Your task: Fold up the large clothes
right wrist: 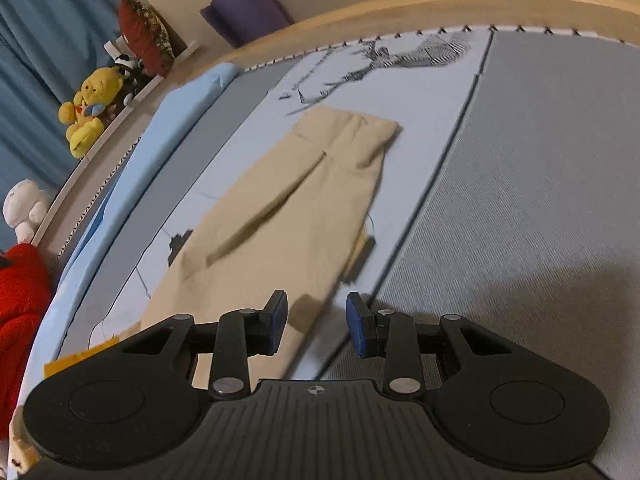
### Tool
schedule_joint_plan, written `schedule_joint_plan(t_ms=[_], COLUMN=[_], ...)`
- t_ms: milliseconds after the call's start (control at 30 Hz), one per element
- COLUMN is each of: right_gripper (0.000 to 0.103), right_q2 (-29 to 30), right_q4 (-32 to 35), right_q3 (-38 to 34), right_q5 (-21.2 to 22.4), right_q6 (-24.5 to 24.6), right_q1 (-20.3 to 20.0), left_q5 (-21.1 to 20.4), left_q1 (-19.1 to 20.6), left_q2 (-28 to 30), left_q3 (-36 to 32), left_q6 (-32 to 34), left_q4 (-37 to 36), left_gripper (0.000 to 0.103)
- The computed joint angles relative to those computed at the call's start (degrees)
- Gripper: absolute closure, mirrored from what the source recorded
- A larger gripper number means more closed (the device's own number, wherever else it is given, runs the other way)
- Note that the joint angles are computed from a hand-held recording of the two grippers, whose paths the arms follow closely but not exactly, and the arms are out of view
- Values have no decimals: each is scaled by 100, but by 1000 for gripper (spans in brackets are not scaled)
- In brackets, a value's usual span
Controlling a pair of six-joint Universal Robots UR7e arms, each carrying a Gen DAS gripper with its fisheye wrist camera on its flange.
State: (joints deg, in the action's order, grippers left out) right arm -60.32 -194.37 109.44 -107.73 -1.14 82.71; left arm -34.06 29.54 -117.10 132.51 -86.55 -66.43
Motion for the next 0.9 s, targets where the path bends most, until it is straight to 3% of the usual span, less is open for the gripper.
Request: schedule_joint_plan(t_ms=[333, 400, 433, 467, 633, 733, 833, 900], right_gripper=[69, 76, 88, 93, 99, 100, 101, 101], right_q2=[341, 409, 437, 449, 402, 441, 636, 762], right_q4=[-239, -342, -421, -514, -904, -1168, -1616, -1751], right_q3=[-383, -425, -434, -425, -444, -567, -804, -940], right_q5=[-364, -481, -544, -561, -803, -1143, -1454, -1438], right_q6=[-229, -243, -257, -270, -554, -1076, -2000, -2446], right_q1=[143, 182, 210, 232, 529, 939, 1562, 2007], left_q5=[17, 12, 15, 12, 30, 35, 10, -23], left_q1=[71, 55, 48, 26, -107, -243, -430, -607], left_q2=[-75, -100, -106, -121, -281, -411, -586, -731], left_q3=[-43, -46, -51, -59, -169, -287, -432, -587], left_q6=[13, 13, 2, -35, -339, -678, -1094, -1541], left_q4=[59, 76, 92, 138, 508, 909, 1415, 1970], left_gripper=[40, 40, 40, 40, 40, 40, 40, 40])
